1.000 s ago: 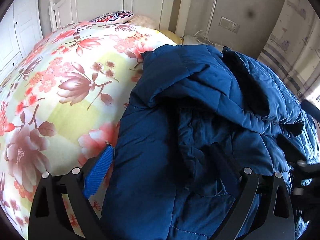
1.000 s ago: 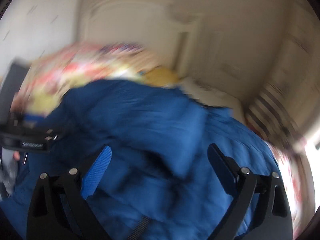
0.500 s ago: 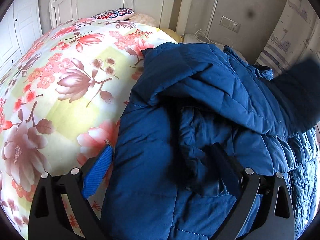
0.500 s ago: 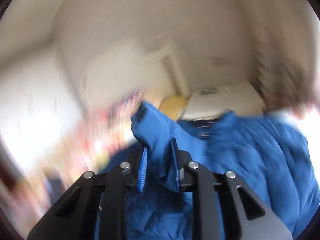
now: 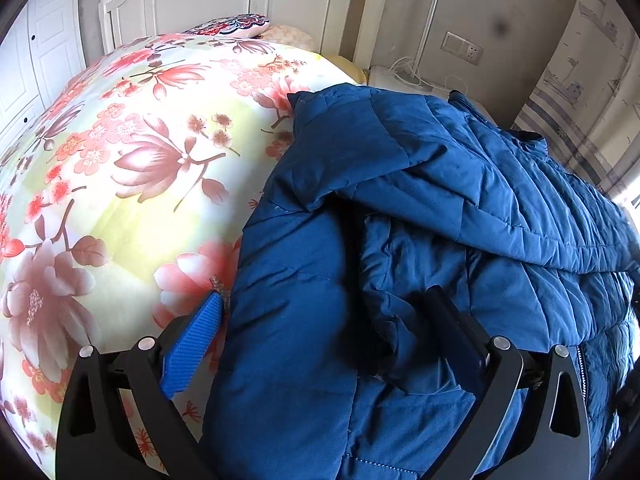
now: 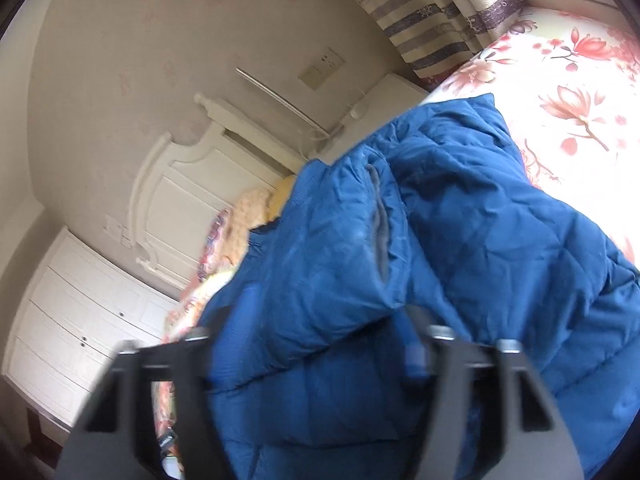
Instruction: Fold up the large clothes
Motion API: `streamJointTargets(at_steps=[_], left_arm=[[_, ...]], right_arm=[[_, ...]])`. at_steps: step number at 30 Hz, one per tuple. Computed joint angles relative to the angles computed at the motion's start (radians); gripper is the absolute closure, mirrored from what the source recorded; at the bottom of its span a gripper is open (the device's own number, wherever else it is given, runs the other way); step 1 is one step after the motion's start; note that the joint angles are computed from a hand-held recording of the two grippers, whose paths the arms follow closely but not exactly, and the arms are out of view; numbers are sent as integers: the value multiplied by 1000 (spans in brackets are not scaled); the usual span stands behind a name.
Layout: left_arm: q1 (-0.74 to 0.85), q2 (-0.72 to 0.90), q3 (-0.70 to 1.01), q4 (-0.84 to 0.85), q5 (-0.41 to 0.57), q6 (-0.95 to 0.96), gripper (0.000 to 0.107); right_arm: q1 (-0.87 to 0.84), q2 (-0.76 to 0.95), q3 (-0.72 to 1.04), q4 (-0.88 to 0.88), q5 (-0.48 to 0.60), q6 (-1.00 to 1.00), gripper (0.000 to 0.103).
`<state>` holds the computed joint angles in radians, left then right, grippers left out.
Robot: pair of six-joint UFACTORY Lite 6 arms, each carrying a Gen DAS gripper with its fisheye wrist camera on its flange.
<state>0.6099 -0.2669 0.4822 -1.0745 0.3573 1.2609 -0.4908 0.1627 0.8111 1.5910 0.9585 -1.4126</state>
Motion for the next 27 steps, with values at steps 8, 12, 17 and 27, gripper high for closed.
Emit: streamJointTargets(at_steps=[8,12,17,27], left_arm=[[9,21,13,-19,7,26,8],[11,22,13,-24,10,31,8],[14,21,11,-29,12,37,8],[-5,-47,-20,9,-32,-11,11]], right_arm=[[-64,-237,-163,-78,47,-25,83],[-74,-140,-133,-137,-52,-23,66],[-118,-422,-236,-144,-184,22,37],[478,-260,-40,-550,-772,244,34]])
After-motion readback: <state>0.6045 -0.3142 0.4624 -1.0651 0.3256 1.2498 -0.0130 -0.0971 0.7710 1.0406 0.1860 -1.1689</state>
